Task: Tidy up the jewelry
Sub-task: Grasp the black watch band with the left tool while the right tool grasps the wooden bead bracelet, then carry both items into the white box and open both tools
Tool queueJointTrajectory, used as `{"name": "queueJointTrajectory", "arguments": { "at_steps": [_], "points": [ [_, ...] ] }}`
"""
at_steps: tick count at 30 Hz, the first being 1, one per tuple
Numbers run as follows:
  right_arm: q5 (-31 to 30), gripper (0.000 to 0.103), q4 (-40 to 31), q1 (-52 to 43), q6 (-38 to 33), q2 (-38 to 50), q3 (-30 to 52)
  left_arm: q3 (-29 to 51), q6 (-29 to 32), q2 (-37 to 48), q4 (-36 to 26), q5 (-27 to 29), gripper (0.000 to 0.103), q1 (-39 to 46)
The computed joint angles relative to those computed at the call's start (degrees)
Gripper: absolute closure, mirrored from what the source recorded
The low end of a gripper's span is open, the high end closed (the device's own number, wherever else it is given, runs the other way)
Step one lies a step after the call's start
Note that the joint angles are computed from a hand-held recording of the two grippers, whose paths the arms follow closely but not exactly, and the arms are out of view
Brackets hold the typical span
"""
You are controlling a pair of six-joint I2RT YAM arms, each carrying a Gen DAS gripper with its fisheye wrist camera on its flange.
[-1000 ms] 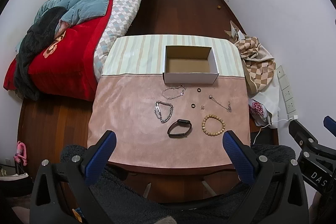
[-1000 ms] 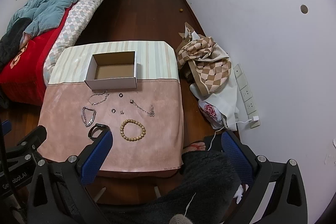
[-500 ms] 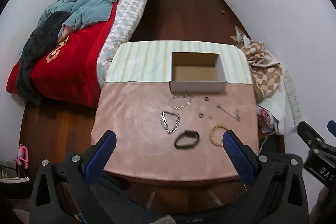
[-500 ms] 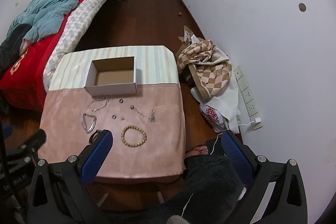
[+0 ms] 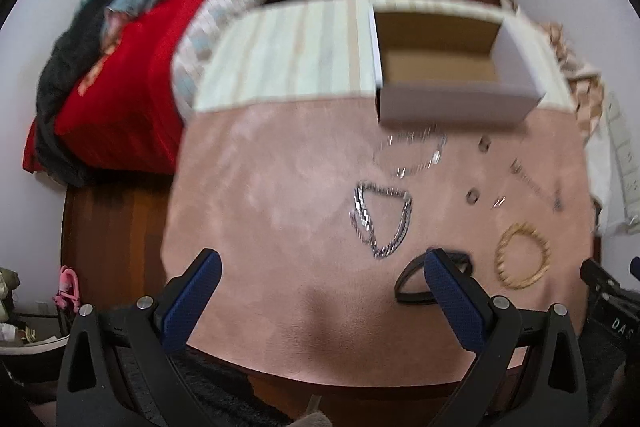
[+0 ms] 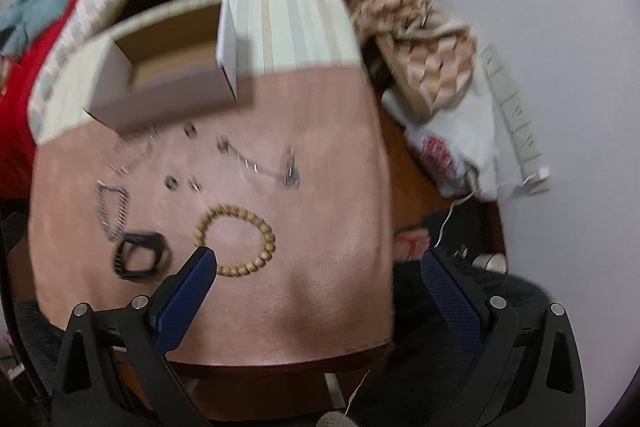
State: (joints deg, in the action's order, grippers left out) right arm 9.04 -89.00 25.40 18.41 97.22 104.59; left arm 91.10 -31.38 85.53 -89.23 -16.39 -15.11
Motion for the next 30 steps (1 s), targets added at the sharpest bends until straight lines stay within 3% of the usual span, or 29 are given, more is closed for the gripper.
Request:
{"name": "queueJointTrajectory", "arguments": {
  "at_steps": [7, 10, 13, 15, 19, 23, 30],
  "points": [
    [-0.4, 0.008, 9.3, 0.7, 0.3, -0.3, -13.8, -12.0, 1.6, 0.2, 7.6, 8.8, 0.001, 0.9],
    [-0.7, 0.014, 11.7, 0.6, 0.1, -0.1, -15.9, -15.0, 1.6, 0.2, 10.5, 11.9, 0.010, 1.0],
    [-1.9, 0.021, 12.8, 0.3, -0.4, 0.0, -16.9, -16.4, 1.6, 0.7, 12.8, 14.3, 0.036, 1.2],
    [-3.3, 0.027, 14.4, 0.0, -0.4, -0.5, -17.9, -17.0, 1.6, 1.0, 13.9, 15.5, 0.068, 1.3],
    [-4.9, 0.044, 16.2, 0.4, 0.0, -1.7, -18.7, -18.2, 1.2, -0.5, 16.2, 15.7, 0.096, 1.0],
    [-4.8, 0.094, 16.9, 3.0, 0.3, -2.0, -18.4, -18.3, 0.1, -1.3, 16.6, 15.2, 0.097, 0.3],
    [-11.8, 0.094, 16.2, 3.5, 2.5, -3.7, -16.1, -11.2, 3.1, -2.7, 10.8, 15.6, 0.098, 4.0]
  ]
}}
